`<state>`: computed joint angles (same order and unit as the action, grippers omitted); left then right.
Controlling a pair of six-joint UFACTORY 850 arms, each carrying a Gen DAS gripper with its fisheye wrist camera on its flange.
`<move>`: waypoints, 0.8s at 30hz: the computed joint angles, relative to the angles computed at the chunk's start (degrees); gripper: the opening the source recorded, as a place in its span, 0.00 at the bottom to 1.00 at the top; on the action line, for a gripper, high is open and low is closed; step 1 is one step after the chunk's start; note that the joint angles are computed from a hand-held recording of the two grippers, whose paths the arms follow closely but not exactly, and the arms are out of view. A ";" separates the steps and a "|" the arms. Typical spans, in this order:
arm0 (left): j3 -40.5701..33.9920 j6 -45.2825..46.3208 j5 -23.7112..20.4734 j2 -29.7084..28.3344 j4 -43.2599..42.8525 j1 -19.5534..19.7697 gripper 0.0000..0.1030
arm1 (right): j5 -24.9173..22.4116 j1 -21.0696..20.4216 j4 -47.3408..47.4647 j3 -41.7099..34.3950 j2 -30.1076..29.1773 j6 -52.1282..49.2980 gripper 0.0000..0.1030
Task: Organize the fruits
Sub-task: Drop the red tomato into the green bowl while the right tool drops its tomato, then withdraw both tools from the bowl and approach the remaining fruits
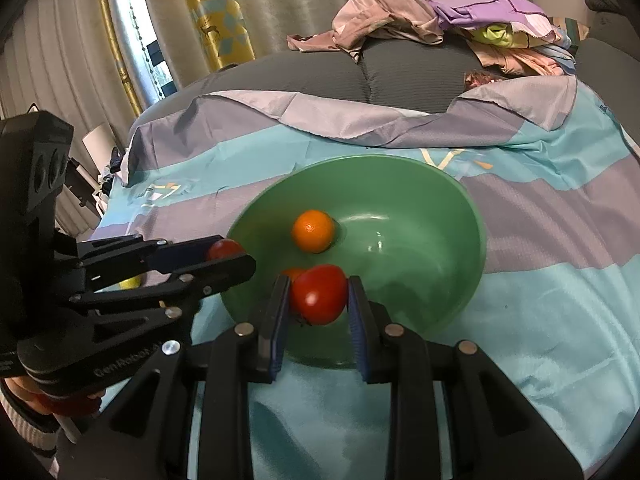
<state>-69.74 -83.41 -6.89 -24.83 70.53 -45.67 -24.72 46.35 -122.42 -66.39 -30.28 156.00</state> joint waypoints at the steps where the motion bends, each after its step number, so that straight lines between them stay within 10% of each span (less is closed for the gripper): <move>1: -0.24 1.95 -0.06 -0.29 -1.84 0.07 0.27 | 0.14 -0.14 -0.02 -0.11 -0.13 -0.02 0.28; 9: -0.88 1.83 -1.79 -1.13 -2.23 -0.42 0.28 | 1.59 -0.59 1.22 -0.58 -0.73 -0.18 0.33; 15: 2.45 -10.53 -2.71 1.85 7.41 -0.32 0.57 | -0.15 0.14 -2.33 1.75 1.11 5.81 0.49; 24: 11.09 -15.64 -10.25 8.55 6.90 -0.86 0.57 | -2.08 2.80 -5.14 5.11 4.23 10.74 0.58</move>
<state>-58.65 -99.05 -17.14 -16.27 77.43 -46.53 -26.80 49.15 -127.57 -61.27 -26.05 166.74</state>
